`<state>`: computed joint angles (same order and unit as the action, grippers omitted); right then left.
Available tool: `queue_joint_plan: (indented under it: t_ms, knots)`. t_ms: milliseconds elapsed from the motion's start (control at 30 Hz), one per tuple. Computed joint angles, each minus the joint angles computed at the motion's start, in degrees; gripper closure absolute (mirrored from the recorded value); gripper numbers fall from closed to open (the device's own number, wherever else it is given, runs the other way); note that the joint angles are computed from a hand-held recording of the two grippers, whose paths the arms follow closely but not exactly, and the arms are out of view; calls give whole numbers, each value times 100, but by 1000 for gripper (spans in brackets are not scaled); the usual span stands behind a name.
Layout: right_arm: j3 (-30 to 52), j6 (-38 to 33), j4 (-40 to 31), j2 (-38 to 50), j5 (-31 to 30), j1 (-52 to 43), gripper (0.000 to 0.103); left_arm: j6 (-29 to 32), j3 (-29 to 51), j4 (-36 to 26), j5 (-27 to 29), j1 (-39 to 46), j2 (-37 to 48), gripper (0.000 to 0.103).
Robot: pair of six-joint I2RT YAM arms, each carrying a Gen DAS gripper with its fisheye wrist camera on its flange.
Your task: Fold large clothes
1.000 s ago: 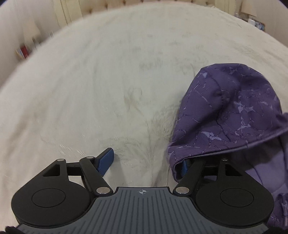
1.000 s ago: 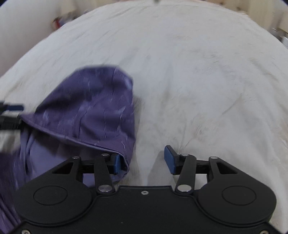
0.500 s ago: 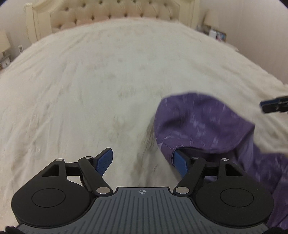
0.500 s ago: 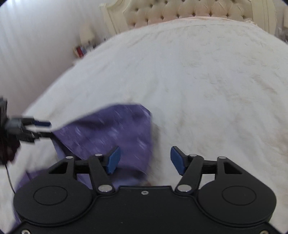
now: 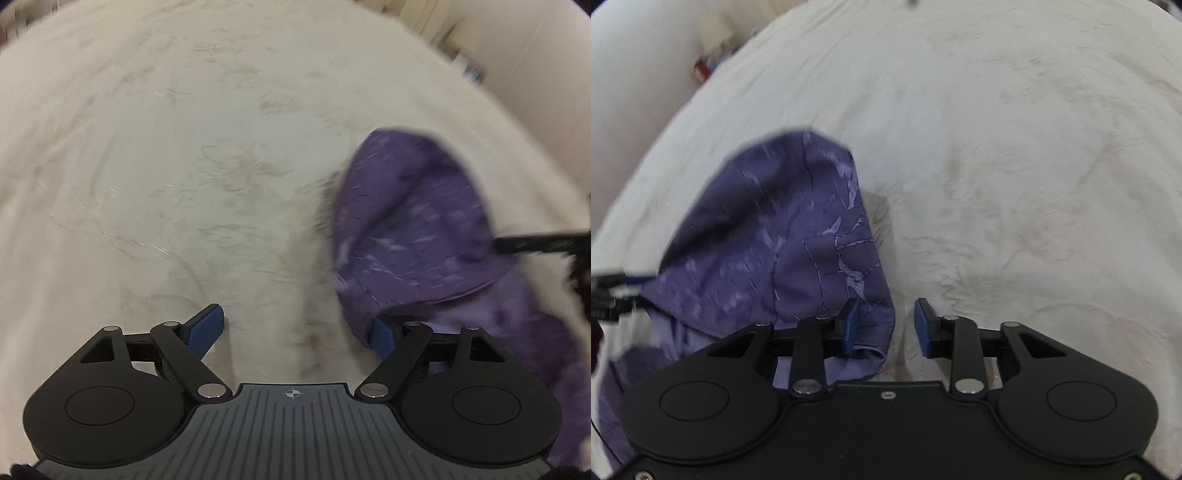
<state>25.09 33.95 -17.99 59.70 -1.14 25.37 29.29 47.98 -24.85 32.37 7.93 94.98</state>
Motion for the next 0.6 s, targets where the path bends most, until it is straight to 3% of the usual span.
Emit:
queue_joint_plan:
  t_ms: [167, 300, 367, 600]
  knots:
    - [123, -122, -722, -1075, 319, 222, 54, -425, 256, -302, 1416, 602, -22, 21]
    - [287, -148, -573, -1200, 378, 162, 54, -1878, 251, 489, 2461, 584, -47, 18]
    - [470, -232, -340, -882, 272, 44, 53, -2387, 368, 706, 2175, 242, -44, 18]
    - [858, -499, 606, 640, -194, -288, 47, -2642, 831, 1206, 320, -1434, 873, 19]
